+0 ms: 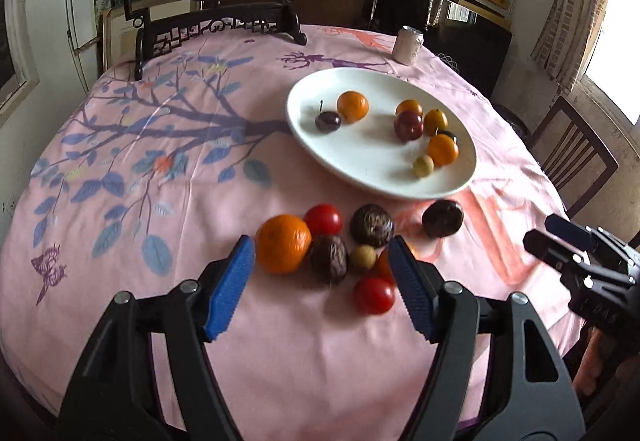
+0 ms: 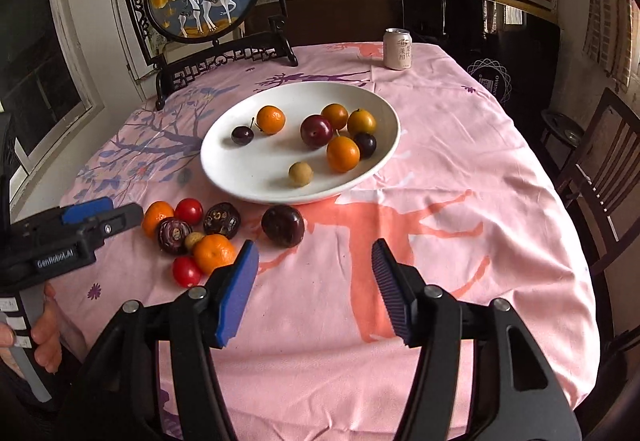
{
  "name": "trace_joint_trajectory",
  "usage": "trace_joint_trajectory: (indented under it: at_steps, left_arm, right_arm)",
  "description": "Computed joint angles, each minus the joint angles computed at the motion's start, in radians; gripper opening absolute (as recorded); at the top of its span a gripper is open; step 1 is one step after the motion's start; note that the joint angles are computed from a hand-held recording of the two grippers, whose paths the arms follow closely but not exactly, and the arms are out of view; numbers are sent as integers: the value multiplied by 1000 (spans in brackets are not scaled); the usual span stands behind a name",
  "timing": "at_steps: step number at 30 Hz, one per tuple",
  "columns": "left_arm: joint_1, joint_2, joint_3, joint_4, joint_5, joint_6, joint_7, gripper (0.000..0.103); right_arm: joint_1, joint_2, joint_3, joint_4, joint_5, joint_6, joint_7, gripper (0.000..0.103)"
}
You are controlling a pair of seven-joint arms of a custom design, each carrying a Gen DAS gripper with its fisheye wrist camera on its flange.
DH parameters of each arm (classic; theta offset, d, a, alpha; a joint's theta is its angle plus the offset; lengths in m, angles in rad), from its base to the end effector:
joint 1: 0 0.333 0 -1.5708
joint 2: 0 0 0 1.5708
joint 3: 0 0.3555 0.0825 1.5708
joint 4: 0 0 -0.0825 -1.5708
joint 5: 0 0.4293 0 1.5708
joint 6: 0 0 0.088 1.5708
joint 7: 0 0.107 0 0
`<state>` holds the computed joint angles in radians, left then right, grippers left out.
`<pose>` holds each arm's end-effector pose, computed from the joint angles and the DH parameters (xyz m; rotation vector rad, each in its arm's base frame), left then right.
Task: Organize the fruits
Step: 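Place the orange and small tan fruit on the white plate, opening both tools, then grasp a dark purple plum with the right tool while the left tool grasps a red tomato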
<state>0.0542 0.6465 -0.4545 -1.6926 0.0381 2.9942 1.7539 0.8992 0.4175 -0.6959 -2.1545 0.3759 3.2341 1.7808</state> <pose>0.7421 -0.2458 0.3370 -1.4454 2.2714 -0.9710 0.6414 0.1258 0.3411 -1.5138 1.9431 -0.6921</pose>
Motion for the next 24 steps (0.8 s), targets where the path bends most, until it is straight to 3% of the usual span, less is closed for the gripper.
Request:
trace_joint_trajectory:
  at_steps: [3, 6, 10, 13, 17, 21, 22, 23, 24]
  left_arm:
    - [6, -30, 13, -64, 13, 39, -7, 71]
    - [45, -38, -18, -97, 16, 48, -1, 71]
    - [69, -42, -32, -114, 22, 53, 1, 71]
    - [88, -41, -47, -120, 18, 45, 7, 71]
    - [103, -44, -57, -132, 12, 41, 11, 71]
    - [108, -44, -66, -135, 4, 28, 24, 71]
    - [105, -44, -65, -135, 3, 25, 26, 71]
    - [105, -43, -68, -134, 1, 21, 31, 71]
    - [105, -39, -73, -130, -2, 13, 38, 71]
  right_arm:
    - [28, 5, -17, 1, 4, -4, 9, 59]
    - [34, 19, -16, 13, -5, -22, 18, 59]
    - [-57, 63, 64, 87, -55, -77, 33, 59]
    - [-105, 125, 88, 167, -94, -139, 62, 59]
    - [-224, 186, 181, 280, -125, -224, 73, 59]
    - [-285, 240, 222, 366, -165, -270, 106, 59]
    - [-296, 249, 230, 379, -174, -272, 116, 55]
    - [-313, 250, 249, 382, -183, -261, 115, 36]
    - [-316, 245, 252, 376, -198, -252, 119, 36]
